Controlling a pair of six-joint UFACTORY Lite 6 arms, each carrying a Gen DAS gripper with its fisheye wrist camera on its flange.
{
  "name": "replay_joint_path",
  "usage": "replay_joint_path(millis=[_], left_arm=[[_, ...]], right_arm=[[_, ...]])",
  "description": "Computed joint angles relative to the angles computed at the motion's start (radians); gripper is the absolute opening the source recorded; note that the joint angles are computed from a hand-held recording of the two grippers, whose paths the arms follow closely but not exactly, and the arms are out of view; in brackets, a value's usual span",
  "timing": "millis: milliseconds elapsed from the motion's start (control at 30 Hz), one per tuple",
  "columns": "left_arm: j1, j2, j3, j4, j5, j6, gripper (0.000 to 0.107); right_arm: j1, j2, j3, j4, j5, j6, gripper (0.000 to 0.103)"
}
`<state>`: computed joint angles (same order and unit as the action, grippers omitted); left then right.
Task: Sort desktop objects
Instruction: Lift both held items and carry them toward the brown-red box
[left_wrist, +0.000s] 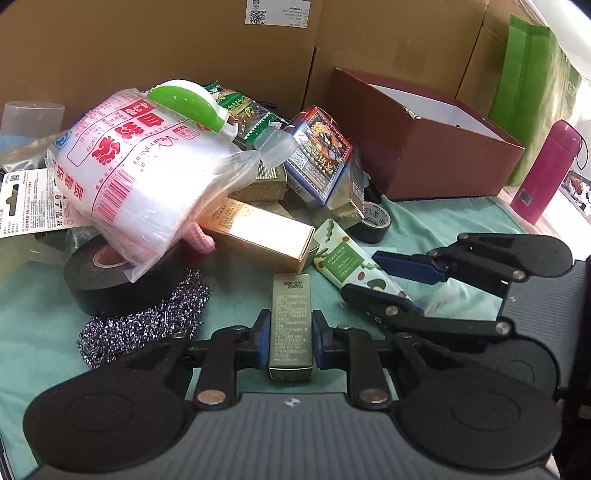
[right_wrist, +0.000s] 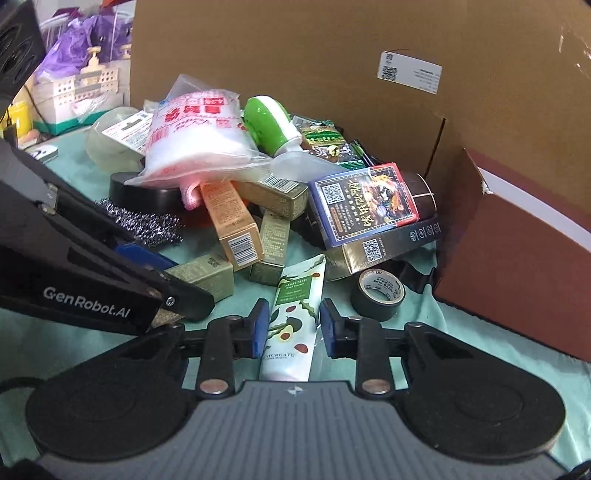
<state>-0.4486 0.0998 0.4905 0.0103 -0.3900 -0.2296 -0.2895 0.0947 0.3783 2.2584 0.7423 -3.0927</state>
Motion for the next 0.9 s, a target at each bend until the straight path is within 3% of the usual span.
replay_joint_path(millis=[200, 367, 500, 733, 900], left_arm=[[-0.006, -0.032, -0.023, -0.011, 0.008, 0.01, 0.022], [-0.026, -0.012, -0.012, -0.071, 0.004, 0.063, 0.022], [-0.025, -0.043, -0.034, -0.067, 0.009, 0.061, 0.022], [-0.047, -0.193, -0.074, -0.086, 0.048, 0.126, 0.022], [-0.033, -0.27, 0.004, 0.059, 0.102, 0.032, 0.022]], right_arm=[[-0.059, -0.071, -0.014, -0.21, -0.065, 0.21, 0.034], [-0.093, -0.031, 0.004, -0.276, -0.043, 0.277, 0.033], [-0.117, 0.033, 0.048, -0.323, 0.011, 0.329, 0.029], [-0.259, -0.056, 0.015, -0.476, 0.09, 0.46, 0.028], [-0.367, -0.141, 0.059, -0.581, 0.182, 0.571, 0.028]])
